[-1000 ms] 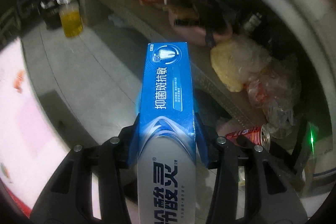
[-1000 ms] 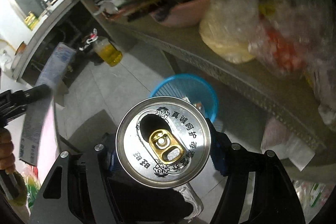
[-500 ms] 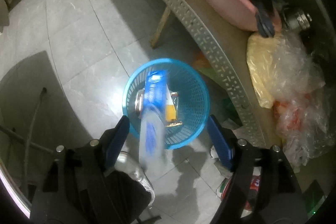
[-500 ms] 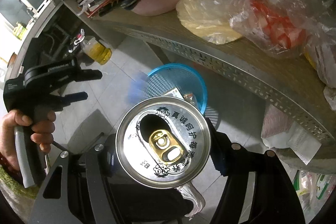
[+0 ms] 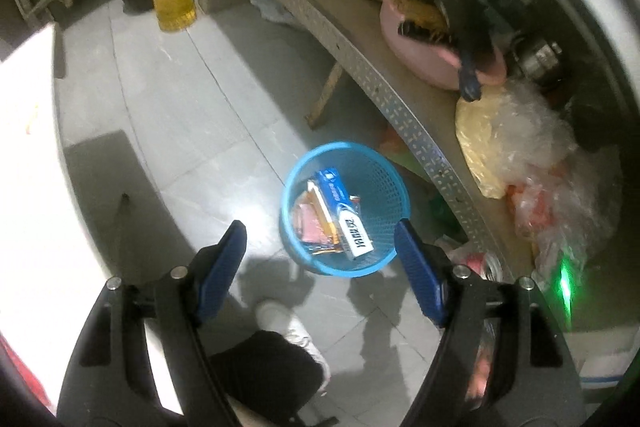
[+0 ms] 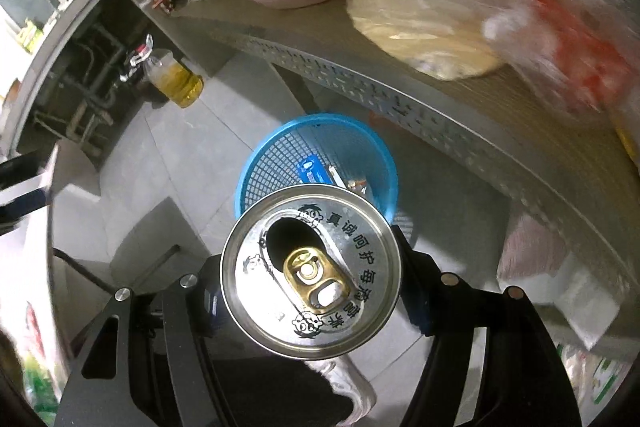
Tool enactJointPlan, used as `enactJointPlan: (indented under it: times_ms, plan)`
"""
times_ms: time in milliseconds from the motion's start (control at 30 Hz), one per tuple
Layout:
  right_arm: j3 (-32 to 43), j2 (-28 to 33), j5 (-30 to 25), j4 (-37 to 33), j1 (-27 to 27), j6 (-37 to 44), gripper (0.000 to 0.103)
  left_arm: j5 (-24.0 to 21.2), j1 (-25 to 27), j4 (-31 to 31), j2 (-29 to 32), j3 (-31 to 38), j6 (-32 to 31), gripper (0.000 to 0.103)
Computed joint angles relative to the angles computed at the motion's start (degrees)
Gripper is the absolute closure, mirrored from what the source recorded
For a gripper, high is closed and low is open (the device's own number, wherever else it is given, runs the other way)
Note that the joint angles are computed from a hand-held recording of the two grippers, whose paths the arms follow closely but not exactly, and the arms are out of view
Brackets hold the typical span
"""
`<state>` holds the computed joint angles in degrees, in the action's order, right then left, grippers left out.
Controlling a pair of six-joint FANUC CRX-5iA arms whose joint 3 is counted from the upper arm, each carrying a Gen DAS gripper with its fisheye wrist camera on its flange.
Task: Collect trash
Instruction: 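Withdraw both tools from the wastebasket back toward the table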
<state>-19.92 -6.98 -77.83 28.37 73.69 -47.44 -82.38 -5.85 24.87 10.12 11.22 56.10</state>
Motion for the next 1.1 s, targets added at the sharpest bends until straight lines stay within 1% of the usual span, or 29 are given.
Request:
enactJointPlan:
  times_ms: [100,167,233,333,367,433,467,500,533,600,667,733,833,933,1033,1100]
  plan:
    - [1.4,2.2,1.5,-1.2,-4.7,6.6,0.037,-0.8,4.7,2.4,-2.6,-0.8,-3.5,0.029]
    - [0.9,2.9,6.1,-0.5,-7.7,9.5,0.037,-0.6,7.6,3.7,-4.7,-2.2,-5.8,0.028]
    - [1.3,4.2,9.6,-0.6,-9.9,12.1,0.037,-0.4,10.9,5.1,-6.9,-3.8,-8.1,0.028]
    - [4.1,8.7,13.4,-3.3,-14.0,19.6,0.037,-0.2,15.8,6.9,-9.8,-6.0,-10.9,0.026]
    - [4.8,10.4,15.8,-5.5,-16.0,22.7,0.037,-0.7,17.6,7.5,-10.5,-6.5,-12.0,0.026]
    - [5.3,12.2,19.0,-8.1,-18.2,26.5,0.036,-0.9,20.8,8.4,-11.9,-7.6,-14.0,0.025]
    - [6.0,13.4,19.9,-9.9,-19.3,28.7,0.036,-0.8,22.5,8.7,-12.6,-8.2,-15.2,0.025]
    - [7.3,14.8,18.4,-11.4,-19.9,29.9,0.036,-0.6,24.2,8.9,-13.3,-8.8,-16.2,0.025]
    - [7.4,15.1,18.0,-11.5,-20.0,29.4,0.036,-0.4,25.7,9.2,-13.9,-9.2,-17.0,0.025]
    - [5.8,13.9,19.2,-9.5,-19.2,26.4,0.036,-0.5,28.7,10.5,-14.8,-10.1,-18.6,0.024]
    - [5.1,12.8,17.8,-7.2,-17.7,23.3,0.036,-0.4,31.0,10.9,-15.4,-10.7,-19.6,0.024]
    - [4.5,11.5,15.9,-5.3,-16.1,21.3,0.036,-0.1,33.2,11.8,-15.8,-11.4,-21.2,0.024]
    - [5.0,10.1,11.6,-2.9,-12.7,17.6,0.036,-0.7,36.1,12.7,-15.7,-11.6,-22.4,0.024]
    - [6.1,9.1,7.4,-1.2,-8.4,14.0,0.036,-0.8,38.8,13.3,-15.9,-12.1,-23.3,0.024]
    - [7.4,8.5,5.1,0.2,-5.3,11.8,0.036,-0.4,41.6,14.6,-16.3,-13.0,-25.0,0.024]
    - [9.3,8.9,3.9,1.8,-4.1,11.8,0.031,0.0,43.8,15.1,-16.5,-13.4,-25.9,0.024]
